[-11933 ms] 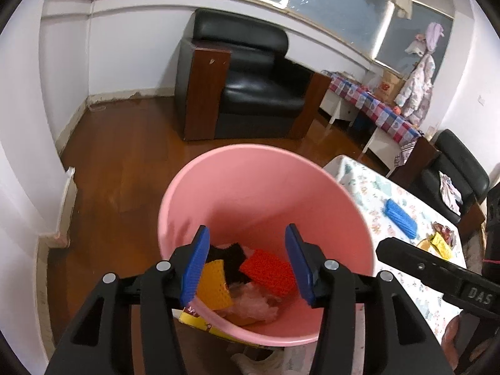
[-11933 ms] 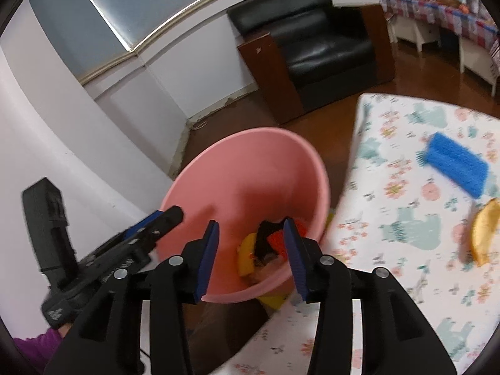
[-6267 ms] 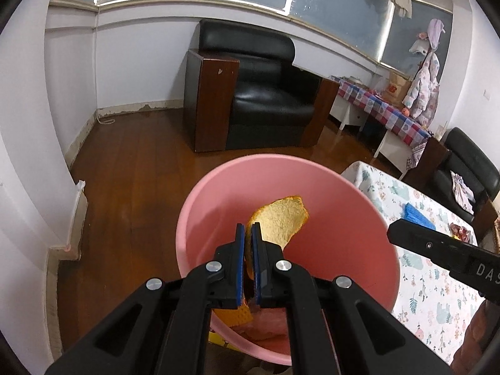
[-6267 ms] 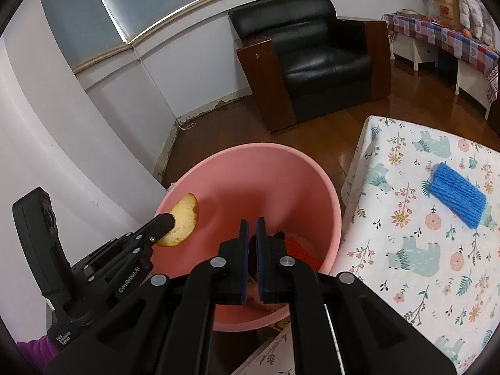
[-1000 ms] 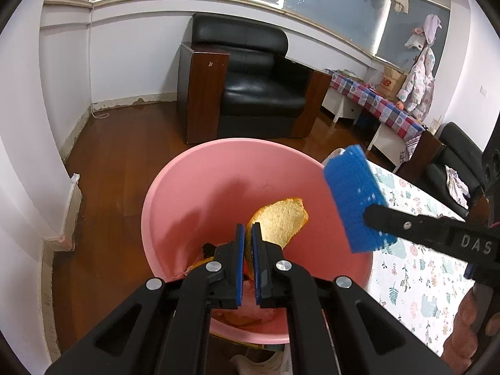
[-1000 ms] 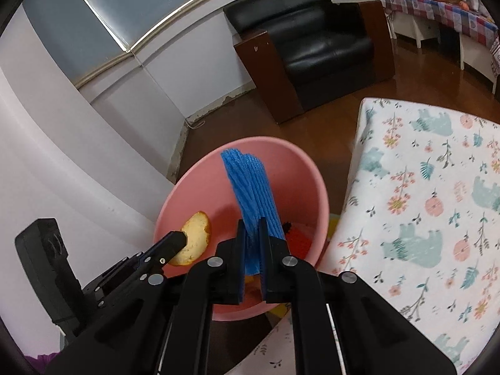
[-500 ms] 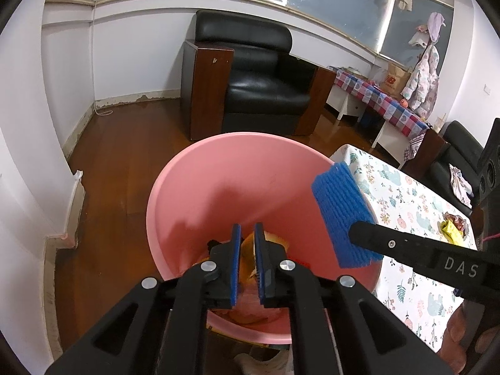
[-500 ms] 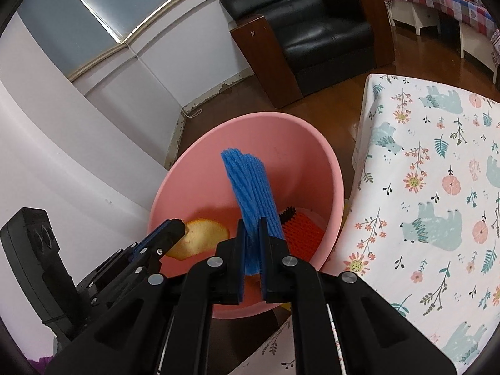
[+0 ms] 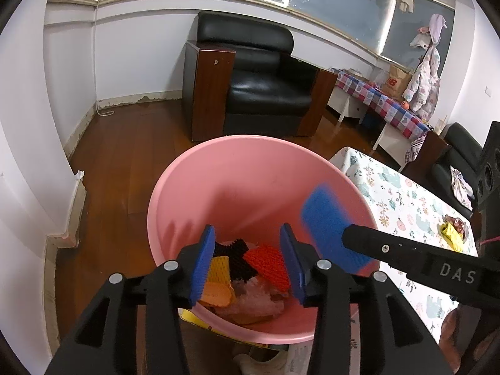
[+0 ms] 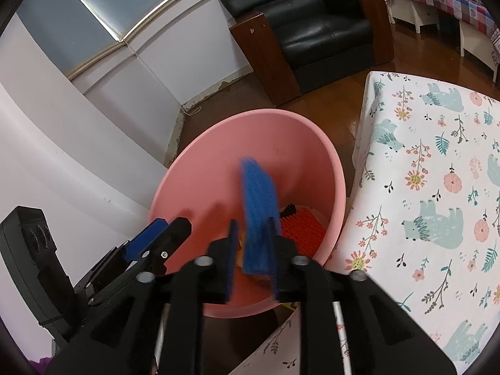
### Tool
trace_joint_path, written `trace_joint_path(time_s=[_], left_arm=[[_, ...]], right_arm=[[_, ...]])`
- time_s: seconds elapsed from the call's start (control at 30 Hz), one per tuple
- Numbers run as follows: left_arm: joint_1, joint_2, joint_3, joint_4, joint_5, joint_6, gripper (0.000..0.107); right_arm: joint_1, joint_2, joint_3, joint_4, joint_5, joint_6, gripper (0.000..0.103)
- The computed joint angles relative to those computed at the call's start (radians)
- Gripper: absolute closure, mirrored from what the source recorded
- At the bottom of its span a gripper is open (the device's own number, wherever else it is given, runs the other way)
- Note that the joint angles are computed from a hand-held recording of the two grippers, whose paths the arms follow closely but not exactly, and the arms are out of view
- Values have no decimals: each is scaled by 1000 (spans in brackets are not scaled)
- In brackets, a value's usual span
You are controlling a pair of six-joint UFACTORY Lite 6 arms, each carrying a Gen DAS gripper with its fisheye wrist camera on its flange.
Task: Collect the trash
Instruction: 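Open the left tool to drop the peel while the right tool drops the foam net, then move both open tools back over the table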
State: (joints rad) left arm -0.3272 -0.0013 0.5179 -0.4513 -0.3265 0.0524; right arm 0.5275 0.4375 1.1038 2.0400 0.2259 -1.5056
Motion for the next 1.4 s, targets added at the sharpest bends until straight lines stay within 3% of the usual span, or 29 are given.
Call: trace_joint_path(time_s=[0.3,0.6,0.67,0.83,0.97,1.1,1.23,1.4], left_arm=[[-40,-47,-12,-160,3,148,62],[-215,-141,24,-662,-11,602,62],[-280,-158,43,-789,-32,711,61],[-458,-137,150,-1043,-73,911,58],[-577,-36,301,-1157,-91,1007,57],[-669,154,531,-1253,-78,1101,57],[-728,399,814,-1369,-54,1239,57],[-733,795,1319,-1791,-36,1697,57]], right_arm=[[-15,-82,-82,165,25,-200,70],[-114,-341,-357,467,32,-550,70],[-177,-420,-437,419,44,-525,70],[-450,-654,-638,81,80,-313,70],[-772,-801,-743,-270,172,-143,70],[-1137,-762,-717,-468,325,-162,69],[-1332,-593,-614,-478,385,-281,69],[-1370,-357,-473,-364,387,-422,68]])
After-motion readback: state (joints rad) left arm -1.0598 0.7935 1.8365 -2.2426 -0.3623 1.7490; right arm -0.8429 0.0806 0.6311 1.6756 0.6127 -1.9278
